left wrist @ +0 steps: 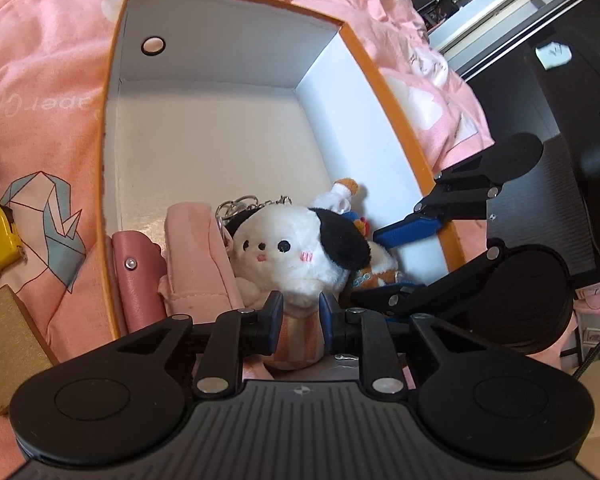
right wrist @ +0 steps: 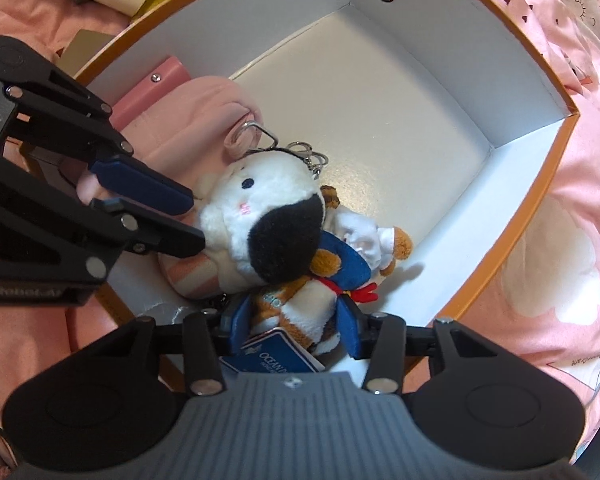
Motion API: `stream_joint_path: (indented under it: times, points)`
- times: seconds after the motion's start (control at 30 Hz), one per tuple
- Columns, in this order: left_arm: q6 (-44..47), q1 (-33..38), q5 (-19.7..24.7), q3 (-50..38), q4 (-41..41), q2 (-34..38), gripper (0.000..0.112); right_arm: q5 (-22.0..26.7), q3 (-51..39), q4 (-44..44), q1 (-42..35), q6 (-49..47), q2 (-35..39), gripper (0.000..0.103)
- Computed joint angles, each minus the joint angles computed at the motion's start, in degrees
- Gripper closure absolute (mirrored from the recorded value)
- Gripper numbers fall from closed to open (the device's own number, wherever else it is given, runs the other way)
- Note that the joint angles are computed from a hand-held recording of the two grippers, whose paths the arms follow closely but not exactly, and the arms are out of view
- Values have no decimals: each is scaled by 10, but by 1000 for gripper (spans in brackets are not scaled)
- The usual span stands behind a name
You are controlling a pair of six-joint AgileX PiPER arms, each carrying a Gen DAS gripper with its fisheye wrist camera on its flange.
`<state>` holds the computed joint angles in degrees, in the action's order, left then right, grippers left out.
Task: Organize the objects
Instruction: 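Lower the duck plush with the right gripper while the left gripper lowers the panda into the box, then move both grippers out of the box toward the cream glasses case and gold box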
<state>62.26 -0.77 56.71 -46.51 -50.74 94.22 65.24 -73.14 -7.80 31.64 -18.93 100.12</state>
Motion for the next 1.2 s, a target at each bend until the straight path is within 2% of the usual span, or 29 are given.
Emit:
stream_joint_path:
  times: [0.07,0.2,0.33,0.47,0.6,0.7,0.87,1.03,1.1,1.2]
  points:
    - [6,11,6,2,-9,-8,85,-2,3,0,2,2,-15,42]
    - [19,32,9,12,-22,-41,83,-8,10,1,13,25,-47,42]
    - [30,52,9,21,-33,-82,80,-38,32,-18,38,75,-92,41]
    - [36,85,6,32,-38,-126,78,-104,113,-42,70,137,-181,41]
    - [43,135,34,23,-43,-153,76,-211,137,-79,123,215,-193,38]
    - [35,154,26,17,-35,-168,76,-251,151,-124,170,253,-193,38]
    - [29,201,34,-2,-16,-161,76,-265,129,-124,213,219,-180,38]
    - [22,230,23,-17,3,-144,76,-302,108,-109,233,157,-141,39]
    - [22,235,14,-17,8,-138,76,-311,93,-76,233,110,-121,39]
    - [22,229,-18,-13,27,-129,76,-296,60,-9,230,27,-88,39]
